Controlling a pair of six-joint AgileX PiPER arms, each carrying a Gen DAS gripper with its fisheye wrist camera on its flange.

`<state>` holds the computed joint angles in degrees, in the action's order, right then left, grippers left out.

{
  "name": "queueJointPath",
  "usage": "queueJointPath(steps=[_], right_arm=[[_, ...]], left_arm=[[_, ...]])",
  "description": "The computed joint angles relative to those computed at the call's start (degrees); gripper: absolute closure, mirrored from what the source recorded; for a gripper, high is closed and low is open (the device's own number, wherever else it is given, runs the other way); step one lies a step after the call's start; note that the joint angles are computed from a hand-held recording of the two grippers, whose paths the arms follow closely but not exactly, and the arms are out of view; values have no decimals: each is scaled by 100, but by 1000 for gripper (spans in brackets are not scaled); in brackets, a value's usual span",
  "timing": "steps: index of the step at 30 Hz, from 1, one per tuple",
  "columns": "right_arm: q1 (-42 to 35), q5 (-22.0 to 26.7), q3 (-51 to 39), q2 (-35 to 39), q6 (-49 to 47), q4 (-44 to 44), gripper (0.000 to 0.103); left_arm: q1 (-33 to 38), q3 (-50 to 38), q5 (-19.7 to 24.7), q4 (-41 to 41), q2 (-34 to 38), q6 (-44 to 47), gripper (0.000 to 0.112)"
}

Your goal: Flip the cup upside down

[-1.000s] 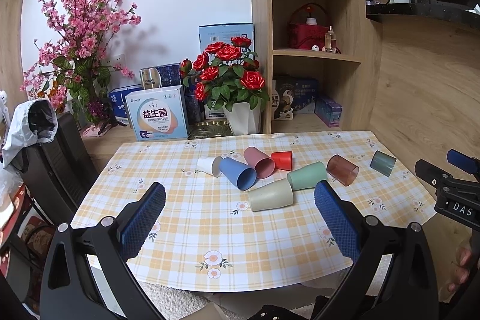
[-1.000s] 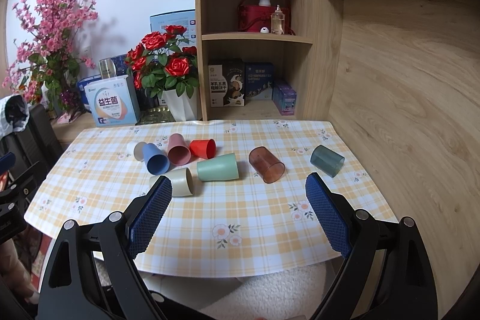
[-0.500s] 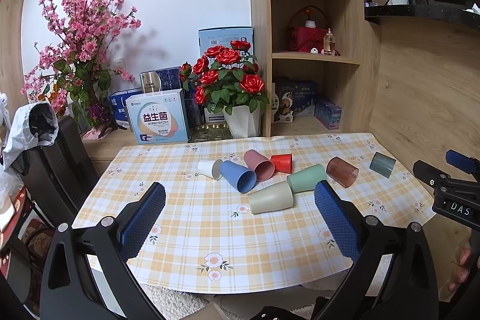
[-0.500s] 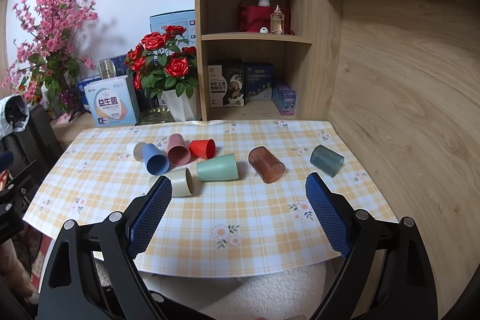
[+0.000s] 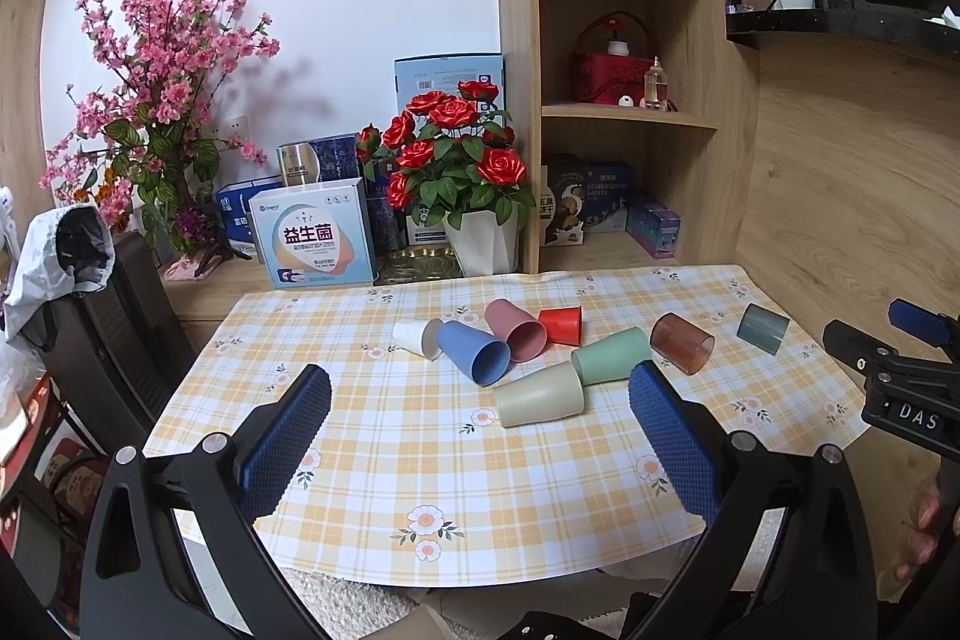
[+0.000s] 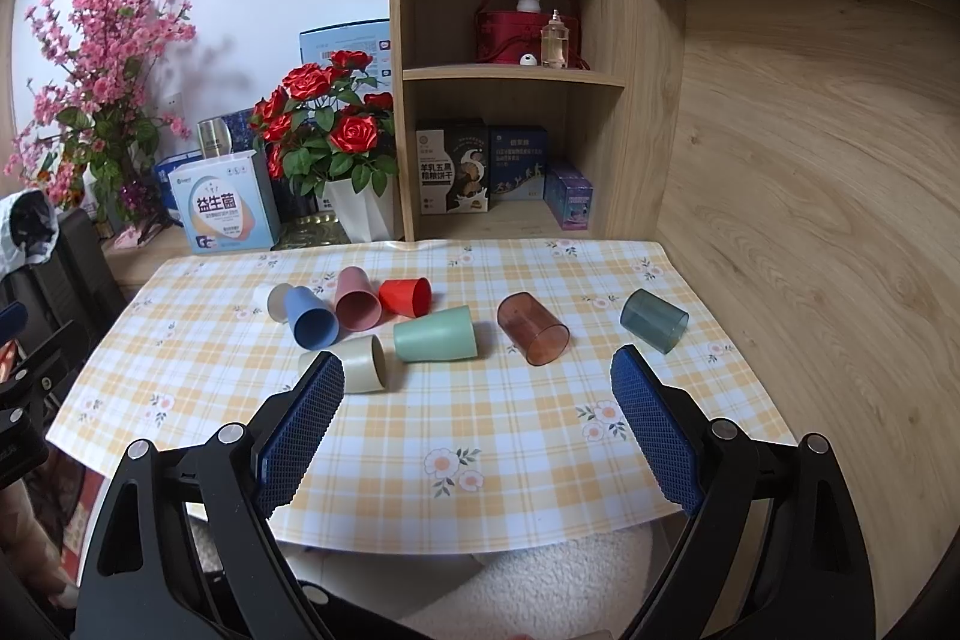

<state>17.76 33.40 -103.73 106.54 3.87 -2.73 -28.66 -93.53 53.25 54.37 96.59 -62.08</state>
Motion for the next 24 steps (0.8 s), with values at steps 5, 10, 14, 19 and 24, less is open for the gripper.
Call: queueJointPath(steps=[5, 10, 14, 19, 24], right_arm=[[-8, 3, -3, 0, -13, 13, 15], [-11, 6, 0, -3, -26, 26, 15], [8, -34, 54, -18, 18, -11, 15], [-29, 26, -39, 28, -70, 74, 15], [-47, 89, -103, 58, -57, 93, 15]], left_arm=[[-3, 4, -1, -2, -2, -5, 15], [-4, 3, -3, -5, -3, -1, 15], [-9, 19, -19, 4, -15, -7, 15], [12, 109, -199, -98, -48, 115, 15], [254, 427, -775, -532, -295, 119, 15]])
